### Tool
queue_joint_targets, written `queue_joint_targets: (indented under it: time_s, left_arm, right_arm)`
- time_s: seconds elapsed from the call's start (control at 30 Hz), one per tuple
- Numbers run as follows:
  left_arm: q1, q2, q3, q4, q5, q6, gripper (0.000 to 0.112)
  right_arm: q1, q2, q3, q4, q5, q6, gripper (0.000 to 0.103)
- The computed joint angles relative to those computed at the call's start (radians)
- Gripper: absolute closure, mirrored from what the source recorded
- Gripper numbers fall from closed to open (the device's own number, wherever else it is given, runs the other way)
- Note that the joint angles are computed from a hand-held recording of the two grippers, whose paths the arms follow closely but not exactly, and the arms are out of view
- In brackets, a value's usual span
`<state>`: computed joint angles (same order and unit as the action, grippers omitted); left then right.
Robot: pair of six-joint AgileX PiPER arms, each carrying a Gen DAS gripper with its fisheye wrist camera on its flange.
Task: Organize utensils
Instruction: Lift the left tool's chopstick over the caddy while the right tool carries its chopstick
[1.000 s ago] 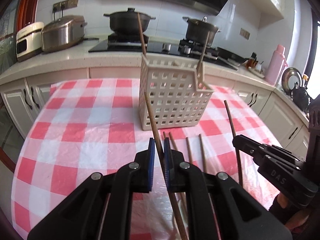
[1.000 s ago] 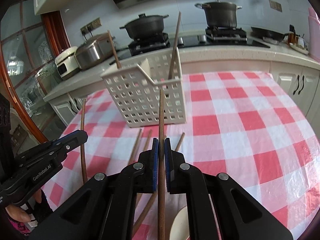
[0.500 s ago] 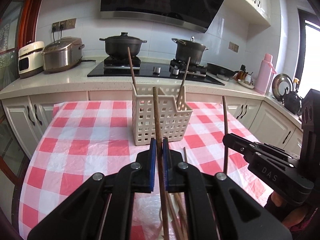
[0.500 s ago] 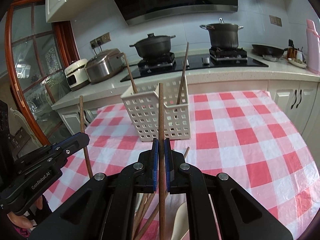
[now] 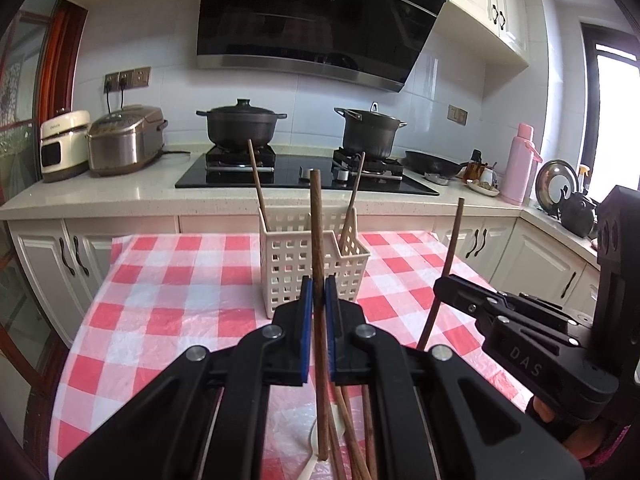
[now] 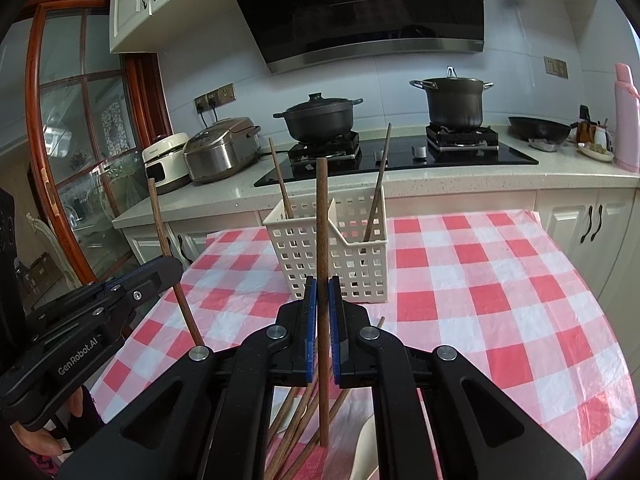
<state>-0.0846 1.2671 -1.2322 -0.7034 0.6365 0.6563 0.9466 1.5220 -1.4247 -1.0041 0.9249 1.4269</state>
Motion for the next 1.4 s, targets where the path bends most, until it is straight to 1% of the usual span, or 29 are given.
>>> queue_joint_targets:
  time_s: [0.33, 0.57, 0.73, 0.9, 1.03, 1.2, 1.3, 1.4]
  left_arm:
    - [0.007, 0.023, -0.034, 0.014, -0.015, -0.004, 0.106]
    - [-0.018, 0.037, -0.063, 0.055, -0.05, -0.028, 0.106]
    - [-0.035, 0.052, -0.108, 0.084, -0.05, -0.049, 0.106]
    - [-0.058, 0.096, -0.204, 0.134, -0.045, -0.09, 0.106]
    - [-0.069, 0.155, -0.331, 0.163, 0.002, -0.131, 0.106]
    - [-0.084, 0.266, -0.569, 0.225, 0.091, -0.216, 0.106]
    - [-0.088, 0.343, -0.733, 0.256, 0.155, -0.263, 0.106]
    - [-0.09, 0.465, -0.98, 0.29, 0.263, -0.33, 0.106]
  right_arm:
    - [-0.012, 0.006, -0.029, -0.008, -0.001, -0.042, 0.097]
    - [-0.031, 0.02, -0.066, -0.018, 0.002, -0.084, 0.097]
    - [-0.046, 0.032, -0.112, -0.038, 0.012, -0.127, 0.097]
    - [-0.084, 0.045, -0.169, -0.034, 0.005, -0.189, 0.097]
    - [-0.13, 0.07, -0.238, 0.0, -0.007, -0.26, 0.097]
    - [-0.199, 0.115, -0.363, 0.078, -0.023, -0.379, 0.097]
    - [-0.236, 0.155, -0.46, 0.126, -0.02, -0.459, 0.097]
    - [-0.275, 0.207, -0.568, 0.181, -0.013, -0.54, 0.097]
